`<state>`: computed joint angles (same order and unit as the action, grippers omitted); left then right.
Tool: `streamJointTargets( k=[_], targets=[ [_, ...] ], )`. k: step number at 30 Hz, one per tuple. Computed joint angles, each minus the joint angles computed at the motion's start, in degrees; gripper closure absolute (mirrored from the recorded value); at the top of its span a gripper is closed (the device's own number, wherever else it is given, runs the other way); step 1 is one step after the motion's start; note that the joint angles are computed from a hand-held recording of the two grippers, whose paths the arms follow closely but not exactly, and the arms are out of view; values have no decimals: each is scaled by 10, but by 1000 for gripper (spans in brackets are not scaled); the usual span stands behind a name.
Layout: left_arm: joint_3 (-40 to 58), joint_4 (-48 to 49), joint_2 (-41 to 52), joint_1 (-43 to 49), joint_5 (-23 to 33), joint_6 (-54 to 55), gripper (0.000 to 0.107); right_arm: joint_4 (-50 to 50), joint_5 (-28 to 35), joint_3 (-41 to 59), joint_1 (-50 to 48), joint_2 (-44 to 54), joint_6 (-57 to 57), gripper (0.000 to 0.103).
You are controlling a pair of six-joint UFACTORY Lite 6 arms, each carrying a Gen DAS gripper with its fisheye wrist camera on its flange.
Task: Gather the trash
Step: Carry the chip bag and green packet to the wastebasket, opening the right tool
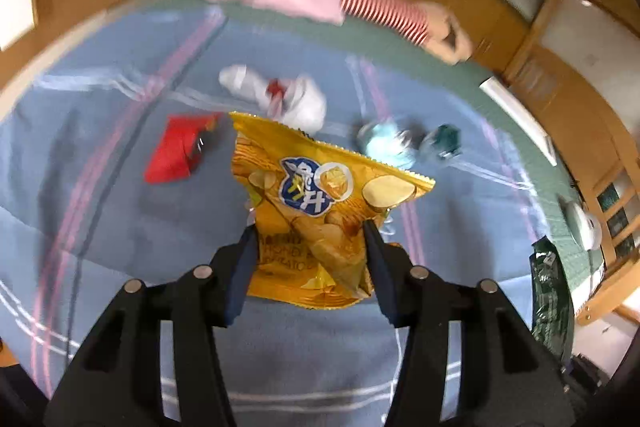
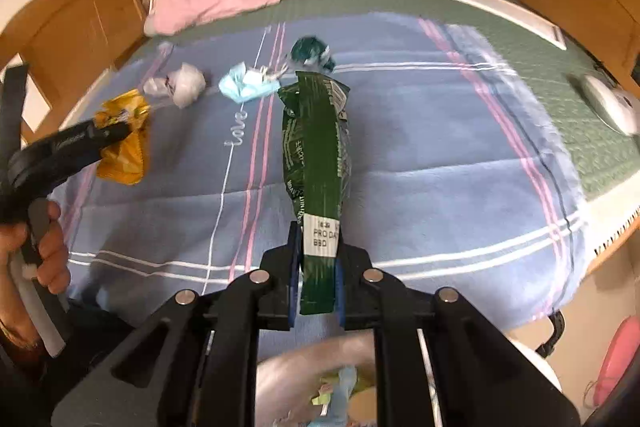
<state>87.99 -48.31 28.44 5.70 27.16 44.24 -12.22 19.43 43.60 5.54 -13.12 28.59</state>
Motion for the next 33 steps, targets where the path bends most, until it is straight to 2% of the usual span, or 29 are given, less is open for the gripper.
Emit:
streamJointTargets(
  k=[2,4,10,14,17,22,26,27,29,31,33],
  targets=[
    [-93,-62,-81,11,-12,84,55,15,19,-28,-2,-66,-5,88],
    [-166,-76,-155,8,-32,115,55,46,40,-56,-10,-135,-34,88],
    [-316,33,-362,-31,-56,85,55,90,170,-103,-44,-309,-92,88],
    [-391,50,-506,-75,-16,105,54,69,270,-123,-54,-410,-91,88],
    [-406,72,-553,-106,12,86,54,87,324,-142,-91,-475,-136,88],
    [-418,108,-585,-152,10,52,54,196,388,-195,-237,-531,-297,88],
    [-423,131,-598,-168,20,28,53,231,421,-244,-286,-553,-340,86],
    [-427,139,-605,-173,19,18,53,237,424,-253,-290,-550,-345,83],
    [-435,161,-613,-188,15,-6,53,229,428,-263,-270,-540,-321,53],
    [-437,163,-612,-194,19,-10,53,207,424,-260,-242,-547,-277,36],
    [-437,151,-604,-193,24,3,53,234,429,-250,-287,-557,-317,34]
  ],
)
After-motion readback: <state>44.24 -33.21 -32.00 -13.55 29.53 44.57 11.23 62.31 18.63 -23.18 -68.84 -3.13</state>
